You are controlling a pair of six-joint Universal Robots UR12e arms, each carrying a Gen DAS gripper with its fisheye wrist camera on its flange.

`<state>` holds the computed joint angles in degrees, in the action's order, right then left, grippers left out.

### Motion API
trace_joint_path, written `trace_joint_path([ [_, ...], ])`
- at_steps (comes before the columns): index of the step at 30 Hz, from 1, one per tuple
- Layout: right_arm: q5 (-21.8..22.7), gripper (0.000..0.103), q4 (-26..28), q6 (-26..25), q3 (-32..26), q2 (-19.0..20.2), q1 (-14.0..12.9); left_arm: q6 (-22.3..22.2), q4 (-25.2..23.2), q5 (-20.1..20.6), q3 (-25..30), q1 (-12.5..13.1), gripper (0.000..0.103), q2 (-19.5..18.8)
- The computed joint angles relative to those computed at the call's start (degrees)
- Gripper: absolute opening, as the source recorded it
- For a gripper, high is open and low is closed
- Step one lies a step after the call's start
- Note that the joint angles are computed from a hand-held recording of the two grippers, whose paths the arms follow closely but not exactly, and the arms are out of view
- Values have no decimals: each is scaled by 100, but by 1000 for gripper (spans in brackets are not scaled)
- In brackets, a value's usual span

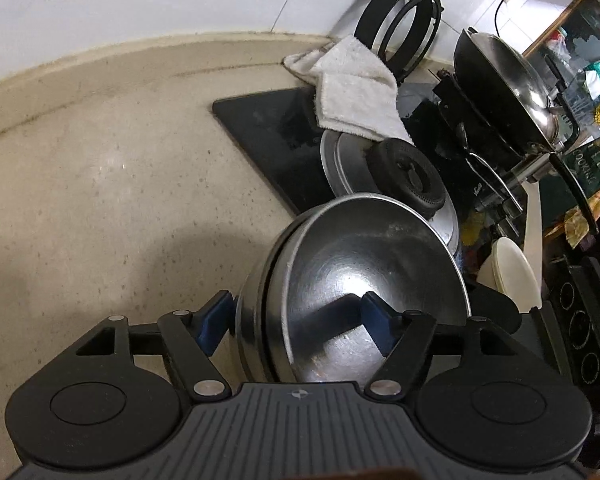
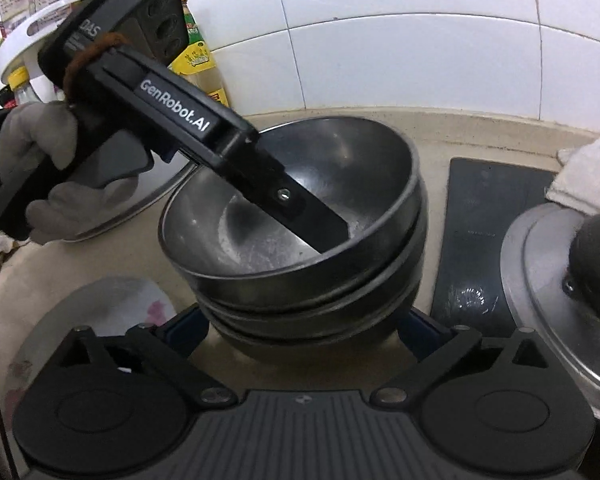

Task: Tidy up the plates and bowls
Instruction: 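Grasp the rim of the stacked steel bowls with both grippers and lift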

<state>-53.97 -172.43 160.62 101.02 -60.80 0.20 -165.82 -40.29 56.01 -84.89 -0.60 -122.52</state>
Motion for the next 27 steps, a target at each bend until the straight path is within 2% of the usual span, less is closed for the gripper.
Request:
trace_joint_path([
  [3, -29, 100, -84, 104, -24, 37, 17, -7, 91, 13, -11, -2, 76, -4],
  [9, -119, 99, -195, 180, 41, -4, 52, 260, 622, 311, -234, -101, 74, 129],
  [17, -5, 99, -614, 557, 210, -64, 12, 33, 874, 373, -335, -119, 73, 250],
  [27, 92, 99, -869, 410, 386, -262, 8, -309, 1686, 624, -804, -147, 73, 626],
])
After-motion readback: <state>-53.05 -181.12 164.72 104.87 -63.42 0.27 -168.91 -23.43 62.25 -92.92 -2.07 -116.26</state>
